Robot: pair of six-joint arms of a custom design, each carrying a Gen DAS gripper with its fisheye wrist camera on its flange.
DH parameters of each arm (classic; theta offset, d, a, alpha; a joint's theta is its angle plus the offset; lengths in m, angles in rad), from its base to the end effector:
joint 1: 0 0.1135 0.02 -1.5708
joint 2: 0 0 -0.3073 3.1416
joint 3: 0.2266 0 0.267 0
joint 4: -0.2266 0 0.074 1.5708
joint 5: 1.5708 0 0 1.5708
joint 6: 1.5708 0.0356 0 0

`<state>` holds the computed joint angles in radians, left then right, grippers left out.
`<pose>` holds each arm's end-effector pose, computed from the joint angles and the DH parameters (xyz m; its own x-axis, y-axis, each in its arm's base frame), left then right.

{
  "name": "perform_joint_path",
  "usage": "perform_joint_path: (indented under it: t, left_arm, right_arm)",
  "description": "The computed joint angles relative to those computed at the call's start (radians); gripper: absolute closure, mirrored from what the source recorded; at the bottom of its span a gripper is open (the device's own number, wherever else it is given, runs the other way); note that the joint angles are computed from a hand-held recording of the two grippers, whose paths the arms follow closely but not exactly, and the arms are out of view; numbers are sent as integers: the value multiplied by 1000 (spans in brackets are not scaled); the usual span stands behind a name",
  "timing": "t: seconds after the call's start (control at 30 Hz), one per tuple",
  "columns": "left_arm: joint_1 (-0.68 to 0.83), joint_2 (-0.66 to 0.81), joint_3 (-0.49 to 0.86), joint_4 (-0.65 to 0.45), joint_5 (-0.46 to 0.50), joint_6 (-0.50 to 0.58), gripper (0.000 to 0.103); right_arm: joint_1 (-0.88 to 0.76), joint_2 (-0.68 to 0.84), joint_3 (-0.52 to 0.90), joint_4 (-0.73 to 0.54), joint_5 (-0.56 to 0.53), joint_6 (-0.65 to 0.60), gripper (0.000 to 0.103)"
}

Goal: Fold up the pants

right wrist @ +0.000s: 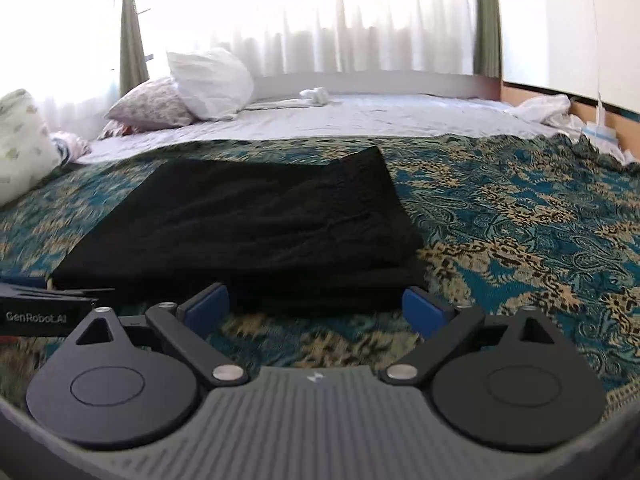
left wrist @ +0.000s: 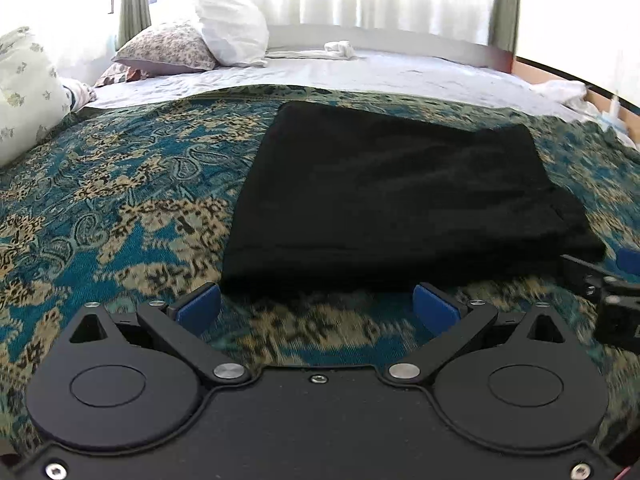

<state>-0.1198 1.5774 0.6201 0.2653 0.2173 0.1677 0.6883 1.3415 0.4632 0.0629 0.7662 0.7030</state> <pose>0.3015 -0.0440 0.1732 -0.5776 0.2337 -0.7821 0.3833 0.9236 -0.0071 0.1939 0.1275 0.1783 -0.4875 0.2022 -0.8494 0.2944 0.9539 0.0581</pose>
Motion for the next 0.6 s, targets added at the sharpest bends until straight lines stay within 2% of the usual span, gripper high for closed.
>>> perform_joint_path:
  t: [0.13,0.2,0.27,0.43,0.6]
  left_arm:
    - [-9,3,-24,1,-8,21,0]
    - [-13,11,-48,54,-16,24,0]
    - [-17,16,-50,63,-21,19,0]
    - [-21,38,-6,17,-20,3,0]
    - [-36,62,26,0,-43,-18,0]
  right_arm:
    - [37,42,11,-21,32,8,0]
    - [32,69,22,-37,22,23,0]
    - [15,86,29,-52,-15,40,0]
    - [28,124,27,-35,10,34,0]
    - [6,129,39,-49,-25,30,0]
